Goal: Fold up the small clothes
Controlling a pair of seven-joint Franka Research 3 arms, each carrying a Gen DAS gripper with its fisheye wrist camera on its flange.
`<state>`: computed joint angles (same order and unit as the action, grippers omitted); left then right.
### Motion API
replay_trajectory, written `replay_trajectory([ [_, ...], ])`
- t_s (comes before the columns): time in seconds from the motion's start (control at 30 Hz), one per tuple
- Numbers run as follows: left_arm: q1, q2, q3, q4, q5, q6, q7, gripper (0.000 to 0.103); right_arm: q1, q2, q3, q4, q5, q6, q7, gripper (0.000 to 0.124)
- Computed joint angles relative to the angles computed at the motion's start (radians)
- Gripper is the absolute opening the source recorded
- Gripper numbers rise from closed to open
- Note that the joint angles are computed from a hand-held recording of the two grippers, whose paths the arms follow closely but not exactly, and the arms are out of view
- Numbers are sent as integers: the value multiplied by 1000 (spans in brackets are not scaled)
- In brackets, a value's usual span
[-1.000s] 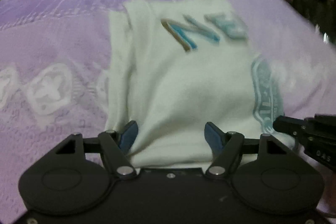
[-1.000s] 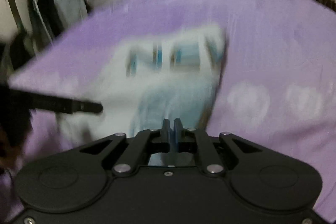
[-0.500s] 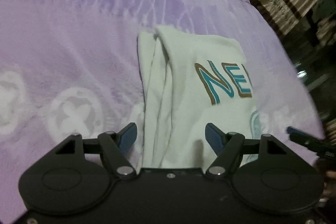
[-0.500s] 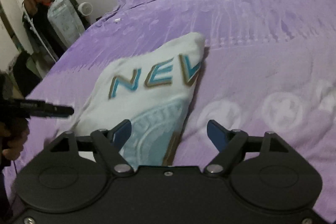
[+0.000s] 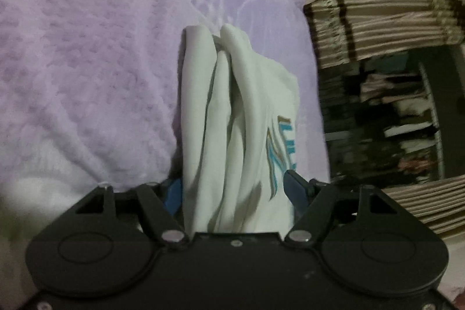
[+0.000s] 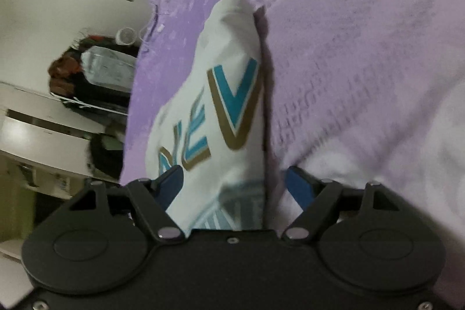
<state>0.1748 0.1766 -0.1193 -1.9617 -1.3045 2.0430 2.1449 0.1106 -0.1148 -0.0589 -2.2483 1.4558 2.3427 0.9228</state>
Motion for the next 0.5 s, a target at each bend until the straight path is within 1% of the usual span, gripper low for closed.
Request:
replay_trajectory([
  [0.03, -1, 8, -1, 6, -5, 1, 10, 73, 0, 22, -4, 17, 15, -32, -22, 76],
  [0.1, -3, -5, -4, -11, 4, 17, 33, 70, 1, 55, 3, 50, 18, -56, -38, 67],
  [0.13, -11, -11, -7, -14, 13, 40, 40, 65, 3, 66, 12, 60, 9, -47, -35, 58],
  [0.17, -23, -35, -12, -39, 17, 71, 68, 64, 5, 78, 20, 73, -10, -36, -21, 49],
  [0.2, -36, -61, -16, -61, 19, 104, 116, 63, 9, 89, 28, 81, -19, -24, -13, 47],
  [0.23, -55, -94, -20, -91, 39, 157, 174, 55, 8, 100, 30, 84, 3, -35, -22, 37],
  [0.27, -79, -117, -19, -117, 65, 205, 195, 31, -2, 108, 23, 85, 35, -74, -28, 29],
  [0.3, -82, -123, -15, -129, 47, 197, 198, 26, -16, 109, 14, 75, 77, -120, -29, 27],
  [0.33, -77, -120, -1, -138, -10, 160, 175, 22, -25, 104, 11, 57, 123, -147, -45, 24],
  [0.37, -74, -120, 9, -144, -47, 136, 162, 21, -27, 87, 14, 41, 139, -144, -78, 23],
  [0.4, -72, -117, 16, -141, -71, 119, 168, 21, -24, 68, 20, 30, 136, -118, -104, 23],
  [0.43, -77, -129, 16, -148, -74, 133, 180, 20, -17, 46, 27, 18, 142, -86, -123, 22],
  [0.5, -90, -158, 17, -151, -37, 150, 167, 20, -9, 20, 22, 8, 171, -80, -119, 22],
])
